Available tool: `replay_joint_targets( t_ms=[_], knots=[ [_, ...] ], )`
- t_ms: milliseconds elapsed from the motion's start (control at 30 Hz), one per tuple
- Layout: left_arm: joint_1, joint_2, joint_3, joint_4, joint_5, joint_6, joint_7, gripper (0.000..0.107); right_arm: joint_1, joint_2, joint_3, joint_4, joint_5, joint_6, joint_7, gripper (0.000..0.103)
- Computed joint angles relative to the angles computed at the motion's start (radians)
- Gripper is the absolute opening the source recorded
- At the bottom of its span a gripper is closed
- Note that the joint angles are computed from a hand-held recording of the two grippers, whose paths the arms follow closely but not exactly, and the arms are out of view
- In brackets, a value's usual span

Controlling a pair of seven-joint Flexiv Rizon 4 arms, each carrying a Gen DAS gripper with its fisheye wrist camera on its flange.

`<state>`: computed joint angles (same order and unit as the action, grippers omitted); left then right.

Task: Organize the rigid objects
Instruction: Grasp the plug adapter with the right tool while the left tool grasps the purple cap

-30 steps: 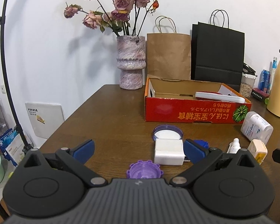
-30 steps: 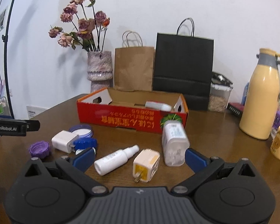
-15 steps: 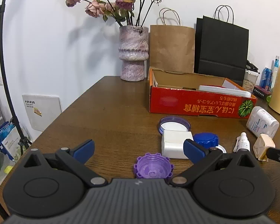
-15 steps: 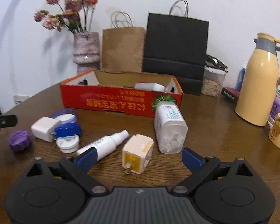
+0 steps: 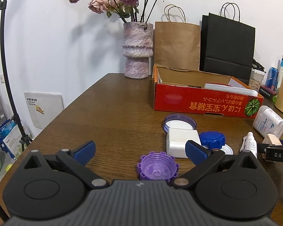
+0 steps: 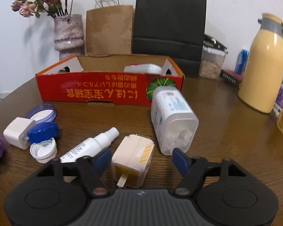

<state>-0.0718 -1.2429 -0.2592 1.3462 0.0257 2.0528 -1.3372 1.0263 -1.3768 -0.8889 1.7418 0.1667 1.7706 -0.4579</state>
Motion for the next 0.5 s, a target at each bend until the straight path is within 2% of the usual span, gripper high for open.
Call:
replay_joint_targets(
  t_ms=[67, 100, 300, 500],
  knots=[
    [-0.006, 0.0, 0.007, -0.002, -0.009, -0.001, -0.001, 0.103, -0.036, 0.016, 0.037, -0.009, -0.004, 0.04, -0.015, 0.035],
    [-0.006, 0.0, 0.008, -0.002, -0.012, -0.003, -0.001, 0.103, -0.045, 0.019, 0.047, -0.009, 0.008, 0.062, -0.022, 0.031],
    [-0.011, -0.002, 0.014, -0.007, -0.025, -0.01, -0.002, 0.103, -0.051, 0.018, 0.07, 0.004, 0.078, 0.122, -0.084, 0.031],
    [-0.024, -0.002, 0.027, -0.012, -0.043, -0.017, 0.004, 0.103, 0.006, -0.034, 0.03, 0.016, 0.194, 0.168, -0.139, 0.031]
  ],
)
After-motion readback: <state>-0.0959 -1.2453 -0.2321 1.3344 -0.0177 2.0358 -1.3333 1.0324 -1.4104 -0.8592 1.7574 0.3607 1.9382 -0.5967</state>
